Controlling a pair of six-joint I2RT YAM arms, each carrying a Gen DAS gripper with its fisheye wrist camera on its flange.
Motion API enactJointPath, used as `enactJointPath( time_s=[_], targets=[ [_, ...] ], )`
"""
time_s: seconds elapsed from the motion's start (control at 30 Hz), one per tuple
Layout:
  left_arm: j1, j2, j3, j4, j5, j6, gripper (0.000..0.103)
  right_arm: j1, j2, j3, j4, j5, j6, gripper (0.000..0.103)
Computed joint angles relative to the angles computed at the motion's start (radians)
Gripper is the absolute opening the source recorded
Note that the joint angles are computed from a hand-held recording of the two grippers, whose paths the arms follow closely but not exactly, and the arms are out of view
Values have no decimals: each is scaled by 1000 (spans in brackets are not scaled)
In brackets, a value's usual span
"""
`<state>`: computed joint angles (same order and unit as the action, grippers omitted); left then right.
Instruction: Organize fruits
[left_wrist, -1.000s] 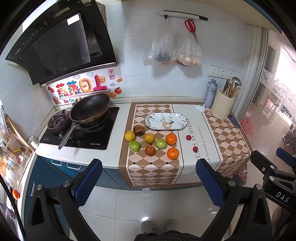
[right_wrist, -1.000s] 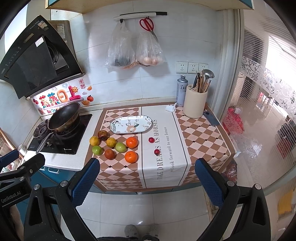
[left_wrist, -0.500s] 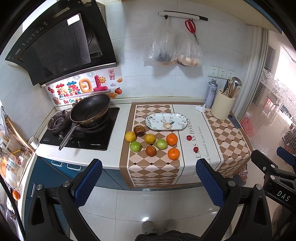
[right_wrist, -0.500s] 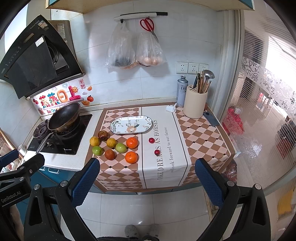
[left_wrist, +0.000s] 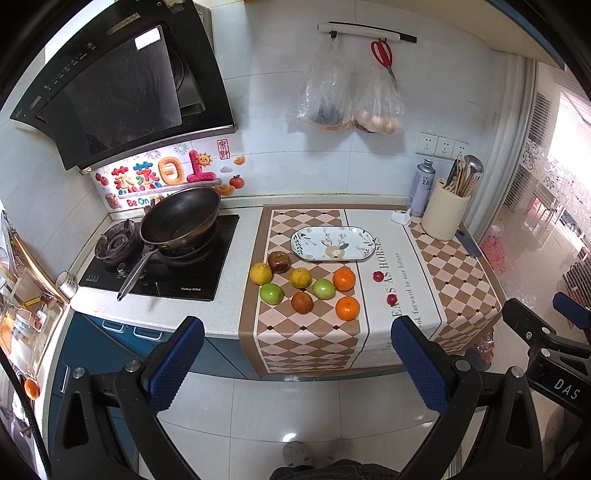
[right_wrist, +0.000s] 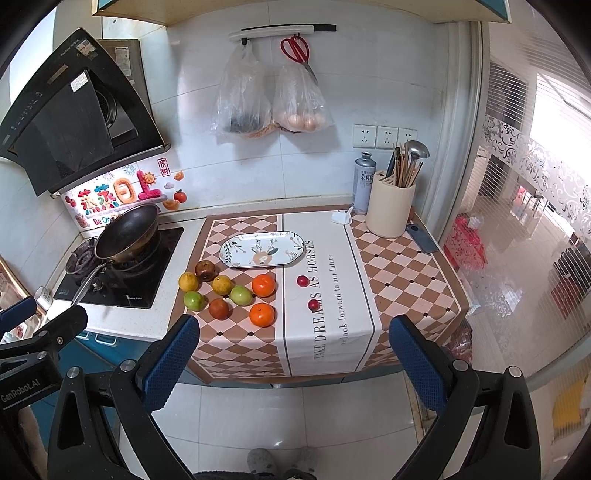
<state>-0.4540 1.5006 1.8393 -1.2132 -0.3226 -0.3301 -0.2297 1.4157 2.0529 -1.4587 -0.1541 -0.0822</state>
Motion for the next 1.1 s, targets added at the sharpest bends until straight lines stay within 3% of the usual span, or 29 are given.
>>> enactJointPath(
  time_s=[0.53,0.63,0.8,0.93,1.1],
  targets=[
    [22,94,148,-57,8,8,103,7,69,27,25,-26,9,103],
    [33,105,124,-5,-12,2,103,-27,72,-15,56,-87,6,103],
    [44,104,-27,163,-146,-4,103,-50,141,-78,105,-161,-10,103],
    [55,162,-76,225,-226,-4,103,-50,208,-132,156,-192,-26,103],
    [130,270,-57,224,-196,-23,103,6,327,-164,239,-173,-5,103]
  ],
)
